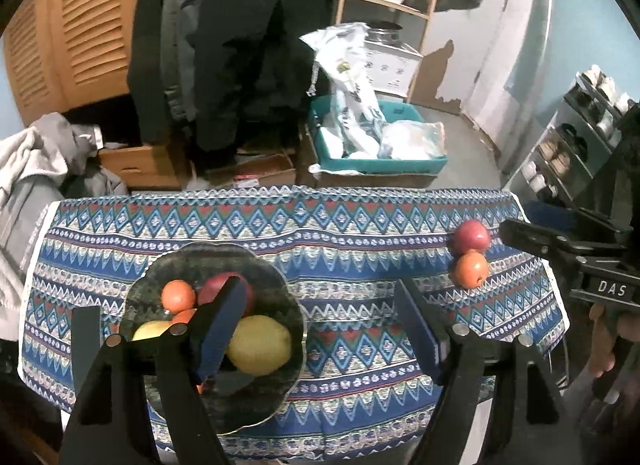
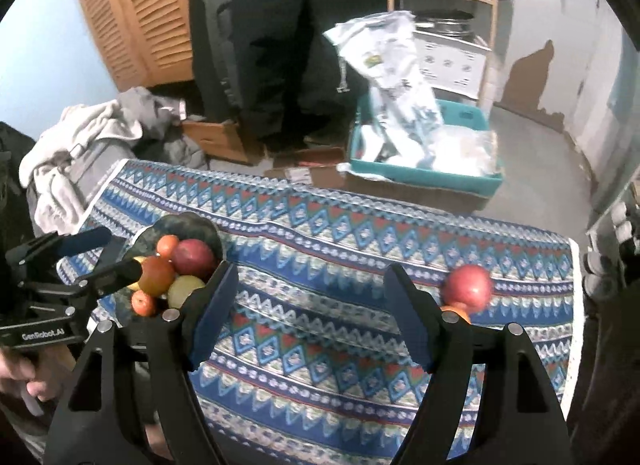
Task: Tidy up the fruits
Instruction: 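Withdraw both tools from the bowl toward the remaining red apple and tangerine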
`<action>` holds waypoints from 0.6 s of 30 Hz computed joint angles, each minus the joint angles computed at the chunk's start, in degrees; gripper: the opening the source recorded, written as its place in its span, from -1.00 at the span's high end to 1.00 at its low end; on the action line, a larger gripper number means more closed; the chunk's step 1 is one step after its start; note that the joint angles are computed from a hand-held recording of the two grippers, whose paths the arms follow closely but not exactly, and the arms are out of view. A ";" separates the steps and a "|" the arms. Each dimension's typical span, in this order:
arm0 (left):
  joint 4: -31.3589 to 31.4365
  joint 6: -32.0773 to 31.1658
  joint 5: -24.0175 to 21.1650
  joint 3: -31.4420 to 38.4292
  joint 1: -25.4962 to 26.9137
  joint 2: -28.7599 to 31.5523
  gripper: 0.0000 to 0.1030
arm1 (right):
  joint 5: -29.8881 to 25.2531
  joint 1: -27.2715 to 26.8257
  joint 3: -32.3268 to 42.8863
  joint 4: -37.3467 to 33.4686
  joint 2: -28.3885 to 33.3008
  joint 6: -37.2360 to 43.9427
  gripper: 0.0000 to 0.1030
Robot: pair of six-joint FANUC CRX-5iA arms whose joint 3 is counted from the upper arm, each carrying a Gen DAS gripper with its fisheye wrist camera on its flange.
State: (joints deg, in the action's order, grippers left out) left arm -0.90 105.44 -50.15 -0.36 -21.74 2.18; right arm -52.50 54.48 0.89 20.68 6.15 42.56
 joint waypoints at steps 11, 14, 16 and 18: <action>-0.22 0.51 -1.97 6.00 -3.94 4.95 -0.51 | 0.65 -1.70 -7.30 2.52 -6.25 -3.69 -0.49; 0.50 0.36 -2.46 7.56 -4.55 6.51 -0.52 | 0.55 -2.38 -8.87 2.86 -7.49 -4.48 -0.51; 0.63 0.63 -3.02 9.05 -5.05 7.84 -0.52 | 0.44 -3.04 -9.86 2.56 -8.30 -4.85 -0.56; 1.57 0.44 -3.34 10.21 -5.22 9.06 -0.52 | 0.26 -3.70 -10.55 2.46 -8.80 -5.01 -0.57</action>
